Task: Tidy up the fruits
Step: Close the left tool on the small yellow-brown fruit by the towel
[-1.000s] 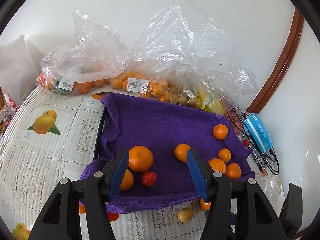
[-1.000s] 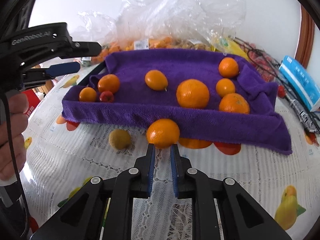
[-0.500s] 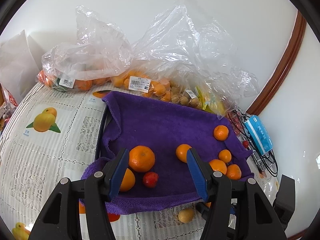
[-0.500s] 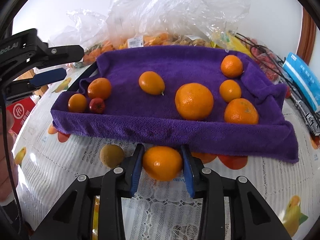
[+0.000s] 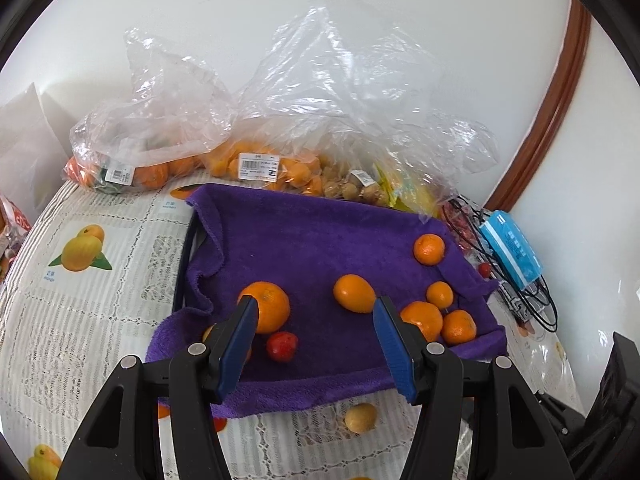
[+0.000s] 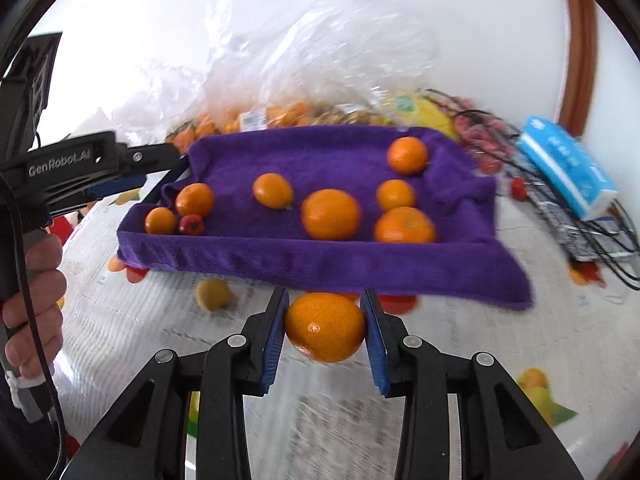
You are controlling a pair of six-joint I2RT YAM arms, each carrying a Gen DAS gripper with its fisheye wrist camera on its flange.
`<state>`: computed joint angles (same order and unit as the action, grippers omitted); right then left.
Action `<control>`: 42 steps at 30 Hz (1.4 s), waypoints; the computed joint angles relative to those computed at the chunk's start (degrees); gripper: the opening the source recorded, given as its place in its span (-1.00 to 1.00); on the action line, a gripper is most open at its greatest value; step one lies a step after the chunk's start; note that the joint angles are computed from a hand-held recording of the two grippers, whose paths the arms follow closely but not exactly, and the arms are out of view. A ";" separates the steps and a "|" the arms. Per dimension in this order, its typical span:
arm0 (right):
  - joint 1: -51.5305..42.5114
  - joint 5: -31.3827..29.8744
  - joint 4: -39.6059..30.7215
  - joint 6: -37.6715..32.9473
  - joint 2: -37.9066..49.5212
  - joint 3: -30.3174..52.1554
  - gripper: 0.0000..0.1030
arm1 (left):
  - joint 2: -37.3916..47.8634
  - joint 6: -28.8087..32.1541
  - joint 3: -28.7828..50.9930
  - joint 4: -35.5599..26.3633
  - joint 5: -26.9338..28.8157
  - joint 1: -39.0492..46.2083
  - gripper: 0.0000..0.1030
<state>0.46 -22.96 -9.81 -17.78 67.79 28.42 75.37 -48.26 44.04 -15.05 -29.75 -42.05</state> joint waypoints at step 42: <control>-22.88 -12.47 -2.86 -14.15 1.31 -2.75 -0.28 | 19.57 -7.72 6.89 -2.70 -1.88 -11.21 -0.53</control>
<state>-22.42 -35.43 -12.66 -31.94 69.10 25.67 94.94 -55.98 50.93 -17.75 -31.63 -53.26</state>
